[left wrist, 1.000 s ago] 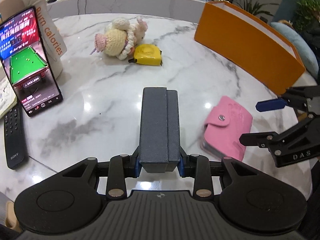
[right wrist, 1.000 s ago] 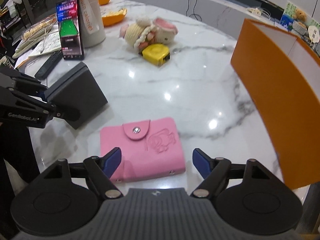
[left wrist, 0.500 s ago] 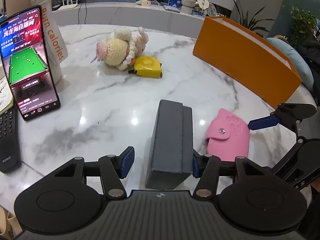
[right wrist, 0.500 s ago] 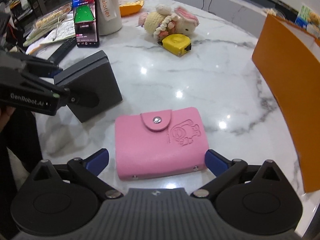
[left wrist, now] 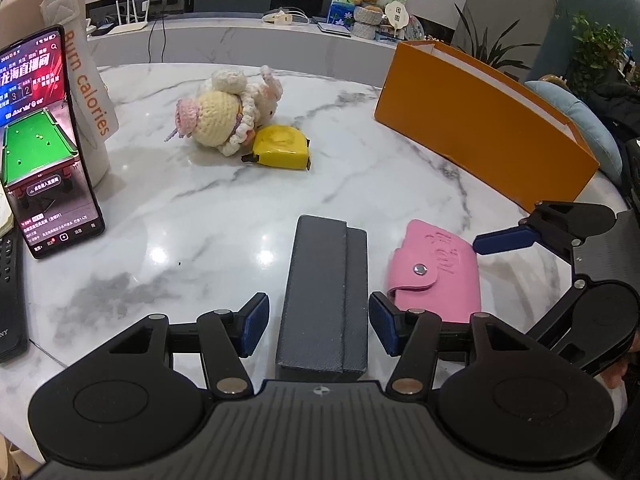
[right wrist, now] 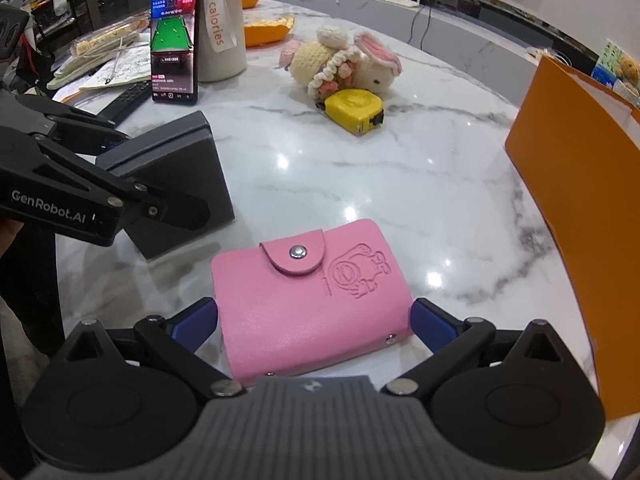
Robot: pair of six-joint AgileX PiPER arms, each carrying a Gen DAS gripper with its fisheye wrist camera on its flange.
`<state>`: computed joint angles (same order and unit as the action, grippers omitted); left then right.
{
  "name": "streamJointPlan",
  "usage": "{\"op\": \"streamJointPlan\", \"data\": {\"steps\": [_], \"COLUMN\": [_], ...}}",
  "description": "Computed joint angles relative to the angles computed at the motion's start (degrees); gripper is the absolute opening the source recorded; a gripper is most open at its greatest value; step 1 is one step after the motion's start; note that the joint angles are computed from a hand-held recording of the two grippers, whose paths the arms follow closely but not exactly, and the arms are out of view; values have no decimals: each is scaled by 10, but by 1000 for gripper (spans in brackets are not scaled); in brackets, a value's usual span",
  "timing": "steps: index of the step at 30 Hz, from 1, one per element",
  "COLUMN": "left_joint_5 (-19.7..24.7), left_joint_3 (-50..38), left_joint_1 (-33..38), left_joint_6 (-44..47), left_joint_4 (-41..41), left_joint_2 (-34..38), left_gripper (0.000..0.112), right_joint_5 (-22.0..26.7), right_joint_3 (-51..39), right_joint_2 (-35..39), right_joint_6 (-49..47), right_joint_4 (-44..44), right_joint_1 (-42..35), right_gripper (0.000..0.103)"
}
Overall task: Organize objects
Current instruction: 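Grasp the dark grey box with the left tool while the right tool grasps the pink wallet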
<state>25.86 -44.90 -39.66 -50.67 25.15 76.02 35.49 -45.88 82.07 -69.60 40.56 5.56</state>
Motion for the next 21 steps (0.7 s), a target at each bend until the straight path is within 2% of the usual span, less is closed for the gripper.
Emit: {"op": "streamJointPlan", "data": {"steps": [4,9,12,15,18,20,21], "left_joint_5": [-3,-7,-6,-2,0,-1,-2], "left_joint_3": [1,4,4,4,6,5,4], "left_joint_1": [1,4,0,-3,0,6,8], "left_joint_6": [-2,-4,-11,-20,-23,-15,-12], "left_joint_4": [2,-2,4,13,13,4,0], "left_joint_2": [3,-1,0,-1,-3,0,1], "left_gripper": [65,65,65,65,65,65,65], "right_joint_5": [-20,6,-14,2,41,18,21], "right_joint_3": [8,-16,-8,-25,-73,-89,-101], "right_joint_2": [3,13,12,15,26,30,33], "right_joint_6": [-44,-24,-35,-37,27,130,170], "right_joint_4": [20,5,7,-41,-153,-210,-222], "right_joint_1": [6,0,8,6,-16,-33,-46], "right_gripper": [102,102,102,102,102,102,102]}}
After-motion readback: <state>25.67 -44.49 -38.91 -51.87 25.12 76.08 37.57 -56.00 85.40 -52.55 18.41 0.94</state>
